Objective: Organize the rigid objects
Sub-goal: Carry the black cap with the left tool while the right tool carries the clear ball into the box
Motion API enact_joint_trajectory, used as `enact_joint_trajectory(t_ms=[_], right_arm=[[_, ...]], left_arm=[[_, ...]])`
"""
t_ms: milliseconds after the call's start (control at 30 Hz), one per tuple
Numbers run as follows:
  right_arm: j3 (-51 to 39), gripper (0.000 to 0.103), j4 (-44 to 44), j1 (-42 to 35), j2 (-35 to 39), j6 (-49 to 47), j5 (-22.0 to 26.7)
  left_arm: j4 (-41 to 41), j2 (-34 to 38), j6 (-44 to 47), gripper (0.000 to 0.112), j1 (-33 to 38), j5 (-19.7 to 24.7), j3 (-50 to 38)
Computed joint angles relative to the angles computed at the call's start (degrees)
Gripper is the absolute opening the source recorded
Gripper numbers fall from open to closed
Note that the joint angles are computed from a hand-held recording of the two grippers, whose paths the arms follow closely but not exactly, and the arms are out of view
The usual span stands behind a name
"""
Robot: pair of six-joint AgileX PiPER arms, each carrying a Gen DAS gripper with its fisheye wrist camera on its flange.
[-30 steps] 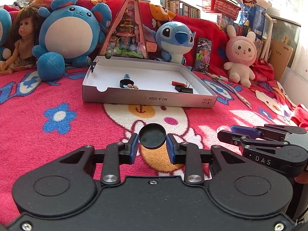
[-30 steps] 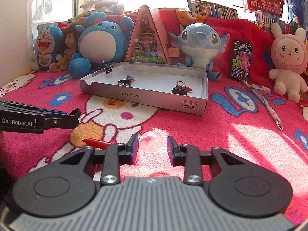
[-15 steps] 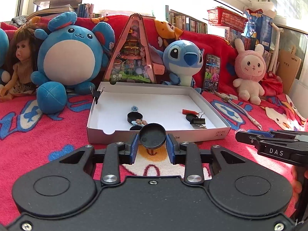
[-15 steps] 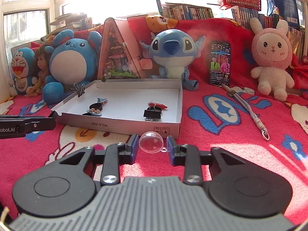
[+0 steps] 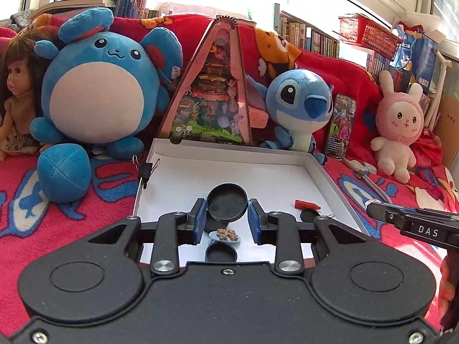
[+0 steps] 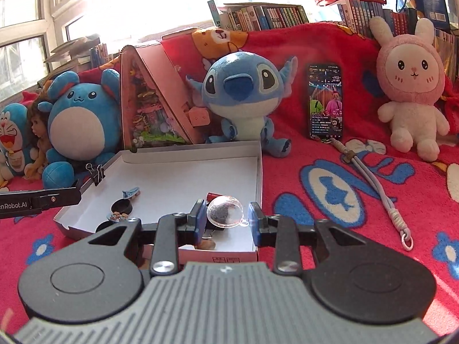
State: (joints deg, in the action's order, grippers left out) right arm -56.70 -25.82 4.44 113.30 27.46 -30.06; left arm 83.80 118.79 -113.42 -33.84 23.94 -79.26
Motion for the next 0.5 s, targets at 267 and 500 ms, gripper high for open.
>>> enact_joint_trajectory(t_ms=[267, 500], right_arm=[[-13.6, 0.037, -11.7, 0.6, 5.3, 16.1, 9.4], [-24.8, 0.037, -15.6, 3.1, 11.4, 21.5, 18.5]], left_arm=[[-20.5, 9.4, 21.2, 0.030, 3.6, 1.8, -16.2], [-31.9, 18.8, 34.4, 0.030, 5.1, 6.6, -31.1]])
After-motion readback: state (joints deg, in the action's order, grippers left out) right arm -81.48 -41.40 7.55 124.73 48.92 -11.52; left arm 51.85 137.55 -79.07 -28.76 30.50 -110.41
